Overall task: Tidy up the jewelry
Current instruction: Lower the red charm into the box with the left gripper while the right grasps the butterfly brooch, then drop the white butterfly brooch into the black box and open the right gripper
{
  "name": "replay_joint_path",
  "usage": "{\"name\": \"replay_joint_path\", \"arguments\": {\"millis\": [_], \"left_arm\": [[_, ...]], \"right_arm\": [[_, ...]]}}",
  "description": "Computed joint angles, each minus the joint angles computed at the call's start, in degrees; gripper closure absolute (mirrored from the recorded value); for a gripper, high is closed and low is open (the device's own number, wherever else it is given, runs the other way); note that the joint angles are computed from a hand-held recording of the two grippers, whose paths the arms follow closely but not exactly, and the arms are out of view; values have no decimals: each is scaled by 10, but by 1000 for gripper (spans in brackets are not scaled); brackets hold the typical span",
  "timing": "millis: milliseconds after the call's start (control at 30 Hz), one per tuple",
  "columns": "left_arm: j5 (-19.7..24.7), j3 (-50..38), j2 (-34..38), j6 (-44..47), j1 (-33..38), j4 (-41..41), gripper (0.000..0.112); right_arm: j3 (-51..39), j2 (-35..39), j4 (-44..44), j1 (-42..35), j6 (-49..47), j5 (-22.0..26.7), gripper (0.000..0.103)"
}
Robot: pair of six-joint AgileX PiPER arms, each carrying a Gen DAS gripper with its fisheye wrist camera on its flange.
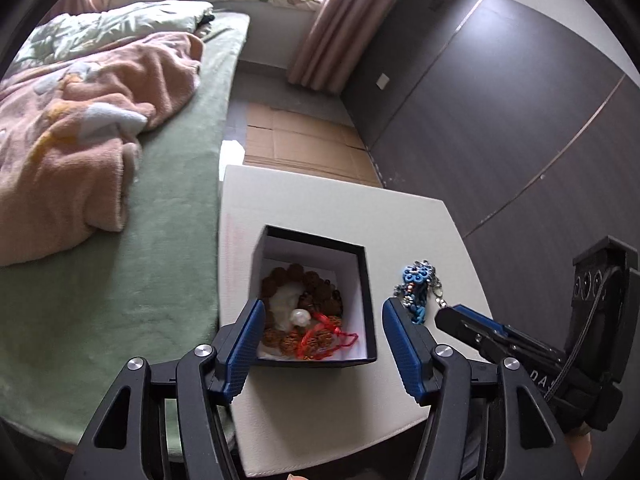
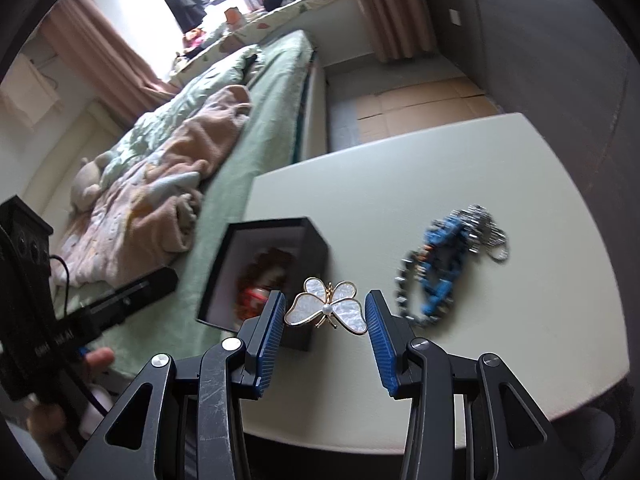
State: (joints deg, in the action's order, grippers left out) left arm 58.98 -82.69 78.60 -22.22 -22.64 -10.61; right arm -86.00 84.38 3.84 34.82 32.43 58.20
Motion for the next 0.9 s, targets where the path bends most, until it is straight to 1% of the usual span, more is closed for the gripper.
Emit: {"name": "replay_joint_path", "arguments": {"millis": [133,267,400,467,500,567,633,700,767,800,833,900], "left_arm": [[8,12,-20,-2,26,6,50],[17,24,-39,5,62,-5,50],[21,37,-55,15,90,-15,50],[27,40,-59,20,102,-17,50],[29,41,-61,21,105,-19,50],[33,42,-63,20,106,-21,50],[33,40,-63,10,98,-14,50],[30,38,-61,-2,85,-2,50],[24,32,-57,-21,60,17,49],[23,31,-56,-25,53,20,42],[17,27,-52,-30,38,23,28],[6,23,-49,-40,15,32,13]], "right_arm": [[-48,42,14,12,-11,7,61],[-79,76,25,25,-15,5,61],[-112,116,55,27,-30,-3,61],[-121,135,90,19,-51,-11,60],[-123,141,113,11,-64,-11,54],[-116,142,124,5,-56,-13,43],[-82,118,133,-1,-60,-37,42],[-53,92,139,-9,-64,-48,32],[-23,60,129,-14,-54,-55,24],[-5,41,130,-19,-55,-59,22],[10,24,132,-24,-56,-59,21],[29,-3,123,-34,-50,-54,12]]}}
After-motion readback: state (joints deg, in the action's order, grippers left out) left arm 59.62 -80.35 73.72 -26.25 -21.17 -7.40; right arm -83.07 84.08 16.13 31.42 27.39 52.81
